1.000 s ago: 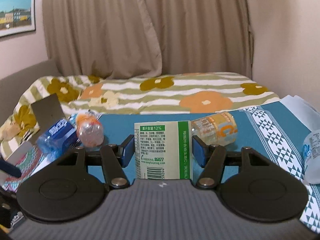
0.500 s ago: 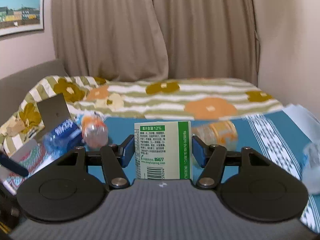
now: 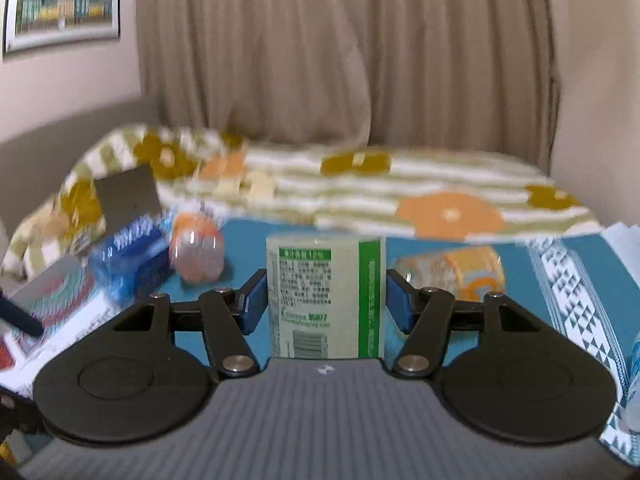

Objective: Flip cup upright
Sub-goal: 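Lift and rotate the cup with the right tool until its open rim faces up, then lower the upright cup onto the mat and open the right tool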

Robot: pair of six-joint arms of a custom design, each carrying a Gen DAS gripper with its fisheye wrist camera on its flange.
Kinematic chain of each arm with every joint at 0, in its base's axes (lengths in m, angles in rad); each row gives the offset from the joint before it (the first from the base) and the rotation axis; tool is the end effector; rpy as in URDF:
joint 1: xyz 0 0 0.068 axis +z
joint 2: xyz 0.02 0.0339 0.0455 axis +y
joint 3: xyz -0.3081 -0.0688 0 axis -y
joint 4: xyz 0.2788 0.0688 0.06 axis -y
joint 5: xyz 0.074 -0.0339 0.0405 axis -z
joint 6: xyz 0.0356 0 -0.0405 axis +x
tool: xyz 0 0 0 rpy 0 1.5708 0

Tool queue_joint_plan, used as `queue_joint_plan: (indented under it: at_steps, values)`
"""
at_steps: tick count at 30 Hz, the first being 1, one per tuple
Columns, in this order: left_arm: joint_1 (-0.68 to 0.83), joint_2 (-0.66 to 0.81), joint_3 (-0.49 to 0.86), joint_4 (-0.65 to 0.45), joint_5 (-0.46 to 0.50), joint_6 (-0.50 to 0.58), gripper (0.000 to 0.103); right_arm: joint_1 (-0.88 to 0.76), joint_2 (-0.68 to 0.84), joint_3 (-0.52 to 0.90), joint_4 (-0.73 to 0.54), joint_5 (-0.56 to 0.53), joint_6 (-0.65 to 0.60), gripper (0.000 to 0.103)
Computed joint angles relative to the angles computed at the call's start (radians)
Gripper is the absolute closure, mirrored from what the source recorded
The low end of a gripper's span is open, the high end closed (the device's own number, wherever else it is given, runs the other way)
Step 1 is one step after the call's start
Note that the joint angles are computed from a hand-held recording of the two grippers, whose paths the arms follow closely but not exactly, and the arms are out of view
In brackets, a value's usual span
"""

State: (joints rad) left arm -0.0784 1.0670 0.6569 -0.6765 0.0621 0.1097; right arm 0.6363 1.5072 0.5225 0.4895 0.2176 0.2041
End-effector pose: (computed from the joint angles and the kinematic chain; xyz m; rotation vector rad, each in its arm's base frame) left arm 0.2011 -0.0180 0.2302 0.2697 2.6420 -0.0722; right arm 0.2461 0.1723 0.1702 -0.3109 2.0429 0.2961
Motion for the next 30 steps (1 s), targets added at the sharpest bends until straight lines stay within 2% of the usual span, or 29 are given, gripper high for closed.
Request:
queue_joint_plan:
  at_steps: [4,8,11,20,23,25,30]
  values:
    - [-0.022,-0.003,0.005,0.0,-0.006,-0.008,0.0,-0.003,-0.021,0.06,-0.177,-0.033,-0.049,0.027]
    - [-0.036,-0.007,0.008,-0.003,-0.01,-0.014,0.0,0.007,-0.043,0.094,-0.298,-0.028,-0.042,0.027]
    - [-0.042,-0.009,0.008,-0.004,-0.012,-0.02,0.0,0.014,-0.059,0.09,-0.339,-0.02,-0.035,0.027]
    - [-0.053,-0.02,0.007,-0.01,-0.02,-0.035,0.0,0.012,-0.079,0.074,-0.347,-0.02,-0.022,0.025]
    - [-0.054,-0.03,0.009,-0.018,-0.022,-0.042,0.0,0.009,-0.084,0.081,-0.366,-0.02,-0.009,0.017]
    - [-0.058,-0.038,0.014,-0.027,-0.027,-0.05,0.0,0.017,-0.09,0.085,-0.38,-0.007,0.008,0.002]
    - [-0.076,-0.082,0.05,-0.075,-0.038,-0.089,0.0,0.018,-0.168,0.121,-0.527,-0.001,0.049,0.0]
